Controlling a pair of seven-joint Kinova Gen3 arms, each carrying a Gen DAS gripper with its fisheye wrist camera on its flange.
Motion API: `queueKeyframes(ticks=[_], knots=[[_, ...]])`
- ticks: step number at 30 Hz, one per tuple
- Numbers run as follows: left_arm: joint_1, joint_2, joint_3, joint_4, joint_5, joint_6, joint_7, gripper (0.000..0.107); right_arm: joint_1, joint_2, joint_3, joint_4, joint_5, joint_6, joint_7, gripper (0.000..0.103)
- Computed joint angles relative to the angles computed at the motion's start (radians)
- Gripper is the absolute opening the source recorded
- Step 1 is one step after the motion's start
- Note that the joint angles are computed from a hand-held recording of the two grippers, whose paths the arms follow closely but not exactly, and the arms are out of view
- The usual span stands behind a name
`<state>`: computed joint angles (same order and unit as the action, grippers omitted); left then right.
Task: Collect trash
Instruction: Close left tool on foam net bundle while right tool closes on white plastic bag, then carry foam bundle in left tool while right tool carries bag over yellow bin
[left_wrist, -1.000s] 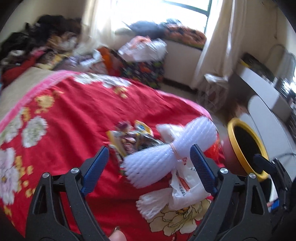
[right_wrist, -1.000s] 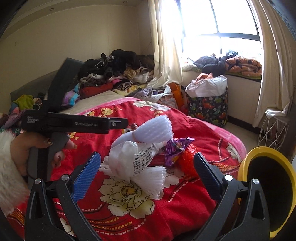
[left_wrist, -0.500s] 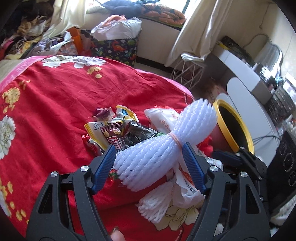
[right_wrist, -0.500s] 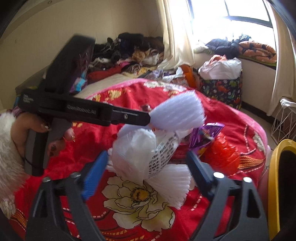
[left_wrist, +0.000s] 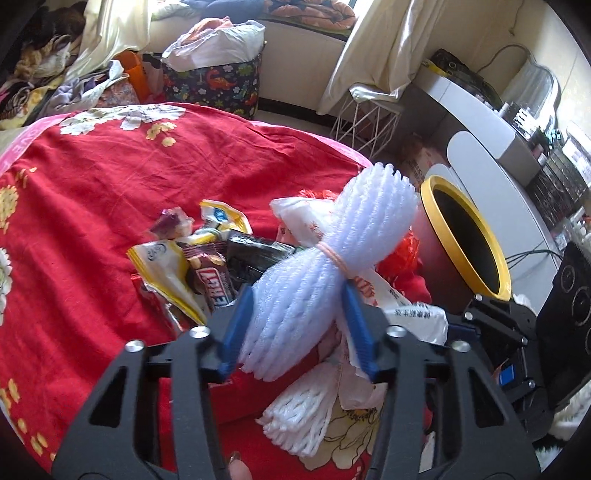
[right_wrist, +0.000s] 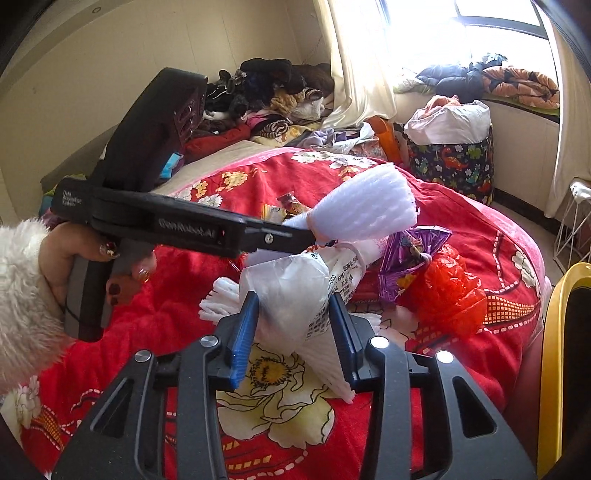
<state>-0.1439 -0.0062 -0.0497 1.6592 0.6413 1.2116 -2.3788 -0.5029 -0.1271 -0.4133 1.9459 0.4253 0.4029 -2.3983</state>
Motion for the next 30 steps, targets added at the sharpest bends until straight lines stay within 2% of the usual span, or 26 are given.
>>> queueKeyframes(ticks=[2, 3, 9, 16, 19, 23, 26, 30], knots=[[0.004, -0.018, 0.002, 0.013, -0.008, -0.015, 0.003, 0.029, -0.001, -0.009, 0.005, 0.002, -0.004, -0.001, 0.012, 0.037], [0.004, -0.028, -0.003, 0.022, -0.001, -0.022, 0.003, 0.023, -0.001, -0.014, 0.005, 0.003, -0.007, -0.001, 0.019, 0.037], [-0.012, -0.091, -0.053, 0.083, 0.094, -0.062, 0.031, 0.015, 0.024, -0.046, -0.018, 0.003, 0.008, -0.012, 0.037, 0.035], [0.0, -0.193, -0.092, 0.136, 0.139, -0.142, 0.129, 0.015, 0.047, -0.109, -0.004, 0.017, -0.08, -0.056, 0.169, 0.033], [0.026, -0.233, -0.099, 0.142, 0.128, -0.175, 0.166, 0.015, 0.124, -0.127, -0.07, 0.013, -0.065, -0.068, 0.157, 0.033], [0.059, -0.258, -0.122, 0.146, 0.125, -0.19, 0.188, 0.015, 0.166, -0.163, -0.077, 0.022, -0.095, -0.101, 0.185, 0.031], [0.08, -0.272, -0.131, 0.151, 0.119, -0.2, 0.205, 0.015, 0.166, -0.185, -0.048, 0.027, -0.134, -0.133, 0.238, 0.031], [0.103, -0.286, -0.142, 0.159, 0.115, -0.219, 0.218, 0.015, 0.108, -0.186, 0.043, 0.019, -0.233, -0.154, 0.321, 0.029]])
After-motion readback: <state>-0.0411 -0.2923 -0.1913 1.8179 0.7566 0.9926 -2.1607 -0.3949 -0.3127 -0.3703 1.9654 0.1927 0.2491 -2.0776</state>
